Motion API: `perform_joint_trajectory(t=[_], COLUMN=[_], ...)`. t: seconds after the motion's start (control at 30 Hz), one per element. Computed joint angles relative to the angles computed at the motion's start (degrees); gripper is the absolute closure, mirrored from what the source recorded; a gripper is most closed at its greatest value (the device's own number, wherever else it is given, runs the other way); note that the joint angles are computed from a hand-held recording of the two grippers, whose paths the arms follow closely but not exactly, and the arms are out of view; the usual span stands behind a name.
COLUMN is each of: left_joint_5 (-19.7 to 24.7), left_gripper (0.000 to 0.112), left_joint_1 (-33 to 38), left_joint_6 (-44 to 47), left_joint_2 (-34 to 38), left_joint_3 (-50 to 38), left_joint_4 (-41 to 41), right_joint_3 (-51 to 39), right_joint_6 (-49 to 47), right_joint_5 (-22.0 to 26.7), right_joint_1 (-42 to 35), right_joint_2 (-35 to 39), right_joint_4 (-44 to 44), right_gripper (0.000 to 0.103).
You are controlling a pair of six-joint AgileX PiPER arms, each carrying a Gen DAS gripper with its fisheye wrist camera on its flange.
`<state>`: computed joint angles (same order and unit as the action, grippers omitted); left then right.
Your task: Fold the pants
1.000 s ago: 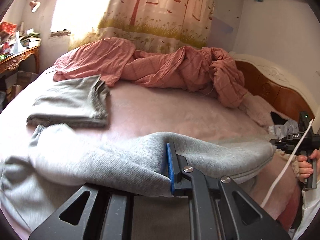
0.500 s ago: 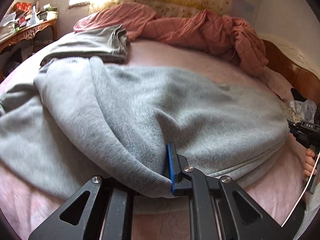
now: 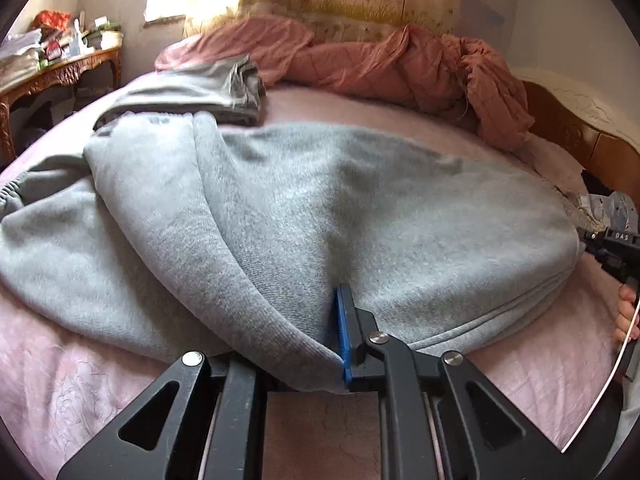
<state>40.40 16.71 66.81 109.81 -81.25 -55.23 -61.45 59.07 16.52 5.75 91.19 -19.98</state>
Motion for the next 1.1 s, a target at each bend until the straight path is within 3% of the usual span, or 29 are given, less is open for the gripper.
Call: perform_joint_trajectory(t=[0.1, 0.17, 0.27, 0.37, 0.43, 0.47, 0.57, 0.67, 0.77, 0.9, 0.97, 1.1], left_joint_5=[2.11, 2.50, -2.86, -11.49, -11.54, -10.40, -9.67, -9.26, -7.53, -5.19, -5.58, -6.62], left_gripper=[0.100, 0.100, 0.100, 0.098, 0.086, 0.077, 0.071, 0.060, 0.057, 0.051, 0.051, 0.051], left_joint_1=[1.18, 1.37, -1.61, -3.90, -3.41, -2.87, -1.57, 0.48, 2.45, 6.68, 8.16, 10.66], left_joint_6=[1.66, 2.37, 0.71, 11.43, 15.79, 16.30, 18.80, 25.88, 25.64, 29.06, 32.60, 37.93], left_joint_2=[-1.07, -1.09, 0.24, -1.19, -2.54, -2.39, -2.81, -5.09, -6.39, -7.48, -8.35, -7.25], left_joint_3=[-0.97, -1.34, 0.33, 7.15, 8.49, 8.27, 9.03, 12.04, 11.80, 10.50, 9.76, 5.42], left_joint_4=[-2.10, -2.49, 2.26, -4.79, -8.64, -8.89, -9.84, -14.49, -10.24, -12.95, -16.46, -21.21], right_joint_3=[0.99, -0.18, -4.62, -2.92, -5.45, -6.03, -3.77, -2.41, -3.79, -6.79, -9.16, -14.11], right_joint_6=[11.75, 10.31, 0.45, 5.19, 12.37, 17.21, 28.39, 35.87, 33.62, 34.03, 35.34, 35.60], right_joint_5=[-1.68, -0.76, 5.29, 4.52, 12.40, 16.31, 18.39, 24.65, 32.25, 43.12, 42.52, 36.28], right_joint_1=[1.65, 1.70, 1.04, 1.48, 4.87, 6.94, 10.81, 15.86, 21.19, 29.10, 30.81, 32.88], right_joint_2=[-2.89, -2.02, 3.79, 4.27, 4.11, 4.17, 2.33, 0.85, 0.39, -0.34, -0.19, 2.88], right_joint_4=[-13.50, -12.11, -0.47, -6.39, -17.85, -23.58, -35.43, -42.85, -43.21, -47.60, -48.00, -48.10], right_gripper=[0.087, 0.087, 0.086, 0.080, 0.044, 0.039, 0.039, 0.039, 0.039, 0.036, 0.034, 0.033])
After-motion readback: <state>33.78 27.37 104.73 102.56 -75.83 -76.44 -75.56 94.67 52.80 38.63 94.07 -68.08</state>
